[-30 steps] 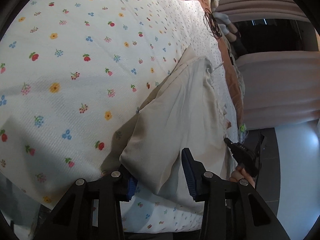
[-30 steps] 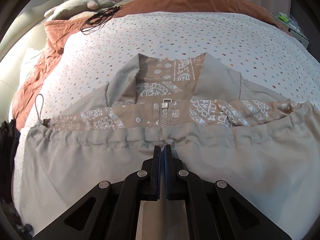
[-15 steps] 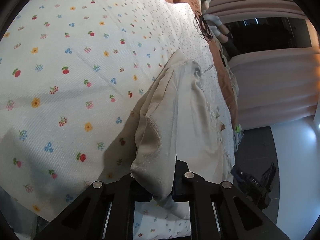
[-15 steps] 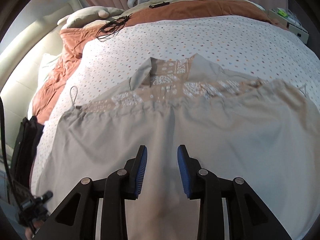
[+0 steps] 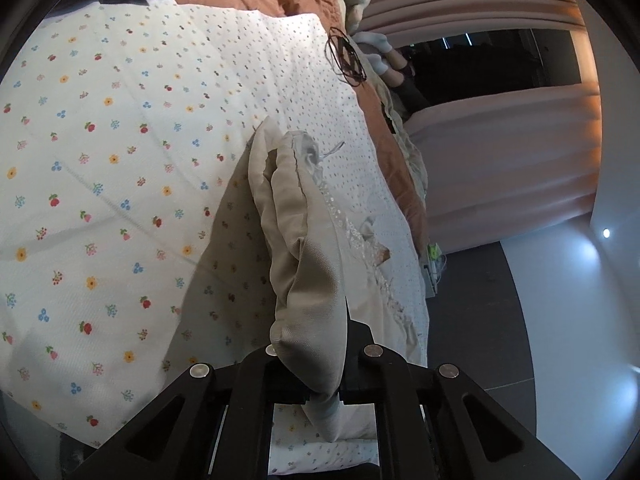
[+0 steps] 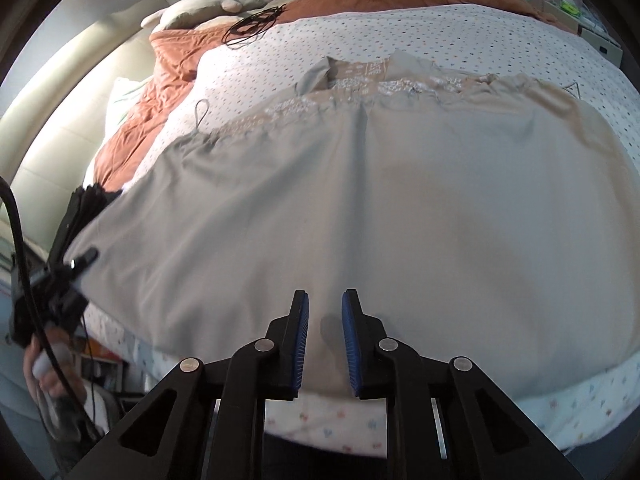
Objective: Fold large clothes
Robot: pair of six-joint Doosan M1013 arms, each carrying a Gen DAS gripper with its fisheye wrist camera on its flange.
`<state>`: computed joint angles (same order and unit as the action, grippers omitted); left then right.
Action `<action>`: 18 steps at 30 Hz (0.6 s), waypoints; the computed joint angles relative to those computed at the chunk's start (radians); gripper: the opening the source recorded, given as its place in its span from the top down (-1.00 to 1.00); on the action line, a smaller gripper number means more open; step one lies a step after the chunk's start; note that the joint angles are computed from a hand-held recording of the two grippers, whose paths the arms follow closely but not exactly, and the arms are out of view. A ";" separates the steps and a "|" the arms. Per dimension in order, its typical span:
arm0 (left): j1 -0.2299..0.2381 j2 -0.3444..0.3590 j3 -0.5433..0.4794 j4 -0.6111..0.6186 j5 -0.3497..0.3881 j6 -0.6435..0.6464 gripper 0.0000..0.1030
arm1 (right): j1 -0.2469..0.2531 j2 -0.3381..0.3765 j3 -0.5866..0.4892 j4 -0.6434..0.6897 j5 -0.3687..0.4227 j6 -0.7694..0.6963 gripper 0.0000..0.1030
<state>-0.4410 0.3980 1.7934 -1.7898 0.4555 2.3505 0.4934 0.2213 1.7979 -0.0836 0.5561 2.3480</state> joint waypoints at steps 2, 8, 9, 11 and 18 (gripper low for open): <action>-0.003 -0.003 -0.005 0.004 -0.003 0.003 0.84 | 0.011 -0.002 0.006 -0.012 0.017 0.007 0.64; -0.014 -0.012 -0.026 0.023 -0.003 0.007 0.85 | 0.011 0.027 0.017 0.035 0.036 -0.020 0.64; -0.018 -0.013 -0.035 0.027 -0.002 0.012 0.85 | 0.012 0.035 0.017 0.033 0.038 -0.017 0.64; -0.026 -0.017 -0.053 0.051 -0.001 0.009 0.85 | 0.014 0.047 0.017 0.029 0.036 -0.008 0.64; -0.062 -0.016 -0.130 0.086 0.011 0.017 0.85 | -0.023 0.031 0.051 0.202 -0.029 -0.141 0.64</action>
<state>-0.5030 0.3819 1.6636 -1.7038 0.4662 2.3676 0.4708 0.2528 1.8493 0.1185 0.5268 2.2069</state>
